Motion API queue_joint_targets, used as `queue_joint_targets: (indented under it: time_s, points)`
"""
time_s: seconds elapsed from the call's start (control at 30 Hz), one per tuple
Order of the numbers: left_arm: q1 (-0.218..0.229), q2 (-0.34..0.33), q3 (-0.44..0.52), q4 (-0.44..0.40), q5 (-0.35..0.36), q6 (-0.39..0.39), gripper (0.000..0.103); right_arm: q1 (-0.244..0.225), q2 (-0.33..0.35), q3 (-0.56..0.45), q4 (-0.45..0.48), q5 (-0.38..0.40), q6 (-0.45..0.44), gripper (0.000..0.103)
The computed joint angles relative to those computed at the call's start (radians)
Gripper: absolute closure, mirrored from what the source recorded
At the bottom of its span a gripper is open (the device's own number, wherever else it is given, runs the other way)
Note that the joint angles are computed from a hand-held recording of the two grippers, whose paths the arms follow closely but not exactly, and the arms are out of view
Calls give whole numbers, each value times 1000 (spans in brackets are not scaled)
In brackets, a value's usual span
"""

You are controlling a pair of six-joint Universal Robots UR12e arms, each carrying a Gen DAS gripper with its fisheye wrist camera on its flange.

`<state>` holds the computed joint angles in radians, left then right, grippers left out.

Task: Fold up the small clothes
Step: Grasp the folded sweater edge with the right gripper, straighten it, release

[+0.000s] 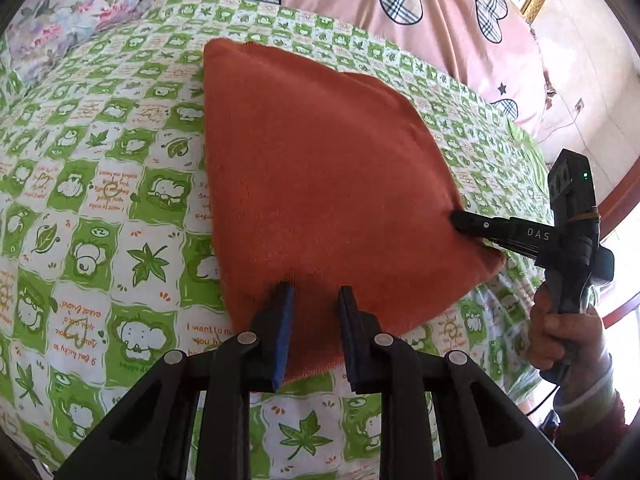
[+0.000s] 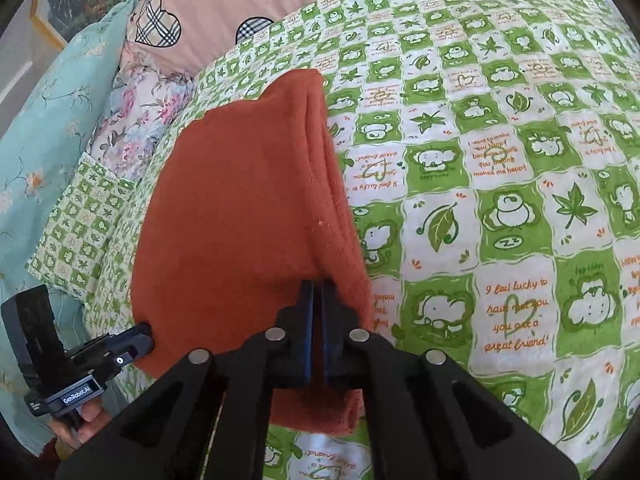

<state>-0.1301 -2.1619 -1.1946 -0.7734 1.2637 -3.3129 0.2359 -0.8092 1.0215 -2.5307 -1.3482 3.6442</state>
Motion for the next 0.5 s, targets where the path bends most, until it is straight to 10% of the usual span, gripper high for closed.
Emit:
queue_joint_targets:
  time_s: [0.5]
  points:
    - [-10, 25, -17, -13, 55, -51, 79, 24, -84, 115, -38, -82, -29, 96]
